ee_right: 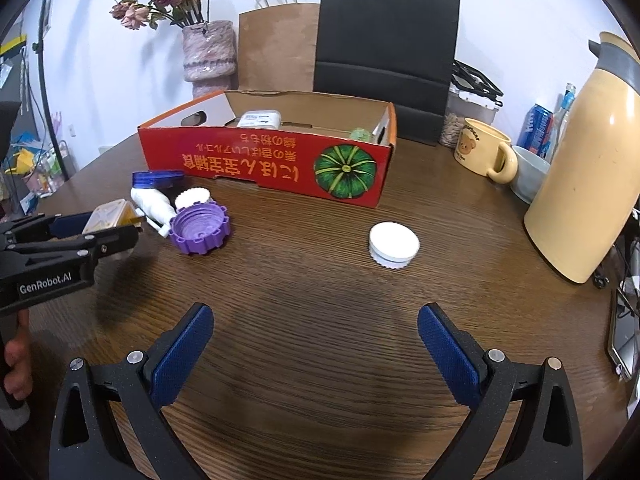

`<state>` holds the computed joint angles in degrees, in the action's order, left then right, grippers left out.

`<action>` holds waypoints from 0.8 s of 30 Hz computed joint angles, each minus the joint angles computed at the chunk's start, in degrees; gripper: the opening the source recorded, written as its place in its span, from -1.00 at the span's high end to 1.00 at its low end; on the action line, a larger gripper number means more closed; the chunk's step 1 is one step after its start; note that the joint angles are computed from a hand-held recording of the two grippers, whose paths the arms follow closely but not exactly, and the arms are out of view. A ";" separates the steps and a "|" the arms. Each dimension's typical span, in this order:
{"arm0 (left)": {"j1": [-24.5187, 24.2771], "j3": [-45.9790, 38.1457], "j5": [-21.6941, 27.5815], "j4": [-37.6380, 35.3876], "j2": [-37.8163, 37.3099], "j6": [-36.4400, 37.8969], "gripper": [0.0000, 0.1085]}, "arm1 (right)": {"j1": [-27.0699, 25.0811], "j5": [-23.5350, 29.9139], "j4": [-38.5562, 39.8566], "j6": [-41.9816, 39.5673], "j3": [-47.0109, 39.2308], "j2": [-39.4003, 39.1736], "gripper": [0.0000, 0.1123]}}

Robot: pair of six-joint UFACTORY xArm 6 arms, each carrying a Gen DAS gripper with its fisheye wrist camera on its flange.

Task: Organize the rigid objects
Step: 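Grasp the white plug adapter with the left gripper while the right gripper grasps the purple gear cap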

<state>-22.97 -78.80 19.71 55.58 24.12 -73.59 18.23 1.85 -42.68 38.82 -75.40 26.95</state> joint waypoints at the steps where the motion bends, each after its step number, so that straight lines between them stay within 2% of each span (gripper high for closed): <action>1: 0.41 0.35 -0.12 0.64 -0.29 -0.62 -0.04 | 0.32 0.19 0.87 -0.75 -0.22 0.20 -0.83; 13: 4.54 3.70 -1.21 5.85 -3.15 -5.75 -0.04 | 5.53 4.29 14.79 -15.11 -6.90 5.18 -0.83; 24: 7.09 5.32 -2.77 8.54 -4.64 -7.99 -0.04 | 8.60 11.89 24.63 -23.98 -20.20 13.51 -0.83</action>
<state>-15.88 -73.48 16.93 64.12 19.47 -81.58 26.84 13.74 -18.05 14.84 -95.60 40.46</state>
